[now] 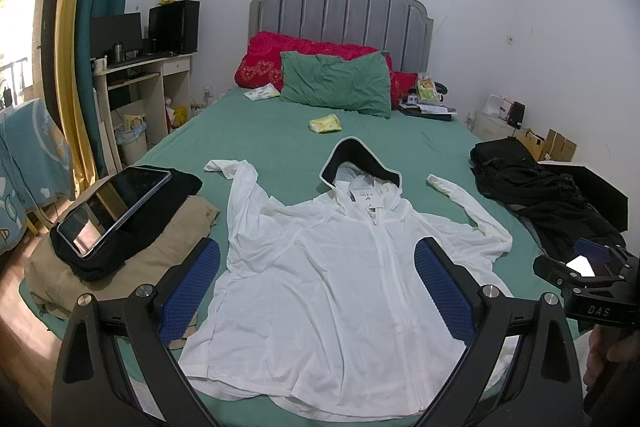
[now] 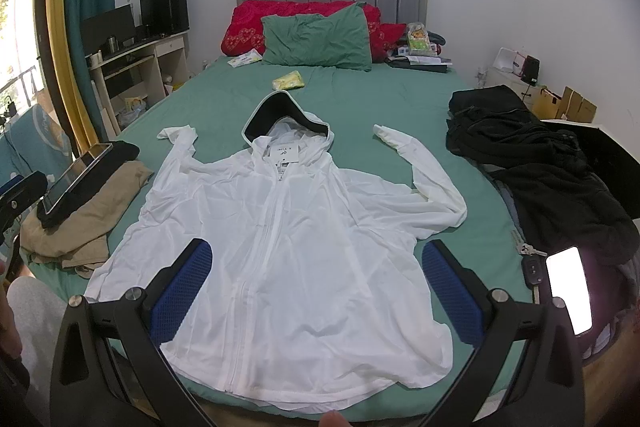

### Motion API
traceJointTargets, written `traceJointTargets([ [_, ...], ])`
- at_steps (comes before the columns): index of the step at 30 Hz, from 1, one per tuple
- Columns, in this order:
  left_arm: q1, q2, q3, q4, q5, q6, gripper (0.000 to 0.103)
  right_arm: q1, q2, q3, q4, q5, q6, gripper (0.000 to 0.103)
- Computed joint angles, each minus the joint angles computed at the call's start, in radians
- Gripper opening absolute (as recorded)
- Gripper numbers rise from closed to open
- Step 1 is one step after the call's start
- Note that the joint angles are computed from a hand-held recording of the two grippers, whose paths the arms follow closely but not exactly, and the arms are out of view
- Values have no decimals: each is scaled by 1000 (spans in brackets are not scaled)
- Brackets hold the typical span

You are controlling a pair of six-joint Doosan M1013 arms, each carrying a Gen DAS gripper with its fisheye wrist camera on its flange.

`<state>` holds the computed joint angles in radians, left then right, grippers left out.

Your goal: Fold large clothes

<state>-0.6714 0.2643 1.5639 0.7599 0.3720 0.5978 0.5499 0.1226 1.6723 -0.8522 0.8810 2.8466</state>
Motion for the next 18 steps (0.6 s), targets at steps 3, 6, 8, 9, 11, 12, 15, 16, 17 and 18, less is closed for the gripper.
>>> traceJointTargets([
  [3,0,0,1,-3,-1,3,100,1,2,-3,4,0,-1,103],
  [6,-2,4,-3,2,11,5,100,1,4,-2,4,-2,0,103],
  [8,-2,12,-12,-18,19,24,100,2,7,0,8,-13,4,103],
  [9,-1,17,-18,-30,26,33,100,1,8,3,12,-22,6,103],
  [11,1,30,-34,-74,42,72,100,-4,10,13,22,-44,8,103],
  [12,3,39,-43,-92,48,93,100,-9,9,20,24,-56,10,103],
  [15,2,69,-76,-145,87,156,100,-40,10,42,48,-109,-7,103],
  [16,3,77,-84,-162,94,173,100,-51,8,49,58,-128,-15,103],
  [17,4,87,-94,-189,101,198,100,-61,9,54,73,-144,-30,103],
  [18,6,101,-109,-230,113,237,100,-70,10,55,86,-153,-45,102],
])
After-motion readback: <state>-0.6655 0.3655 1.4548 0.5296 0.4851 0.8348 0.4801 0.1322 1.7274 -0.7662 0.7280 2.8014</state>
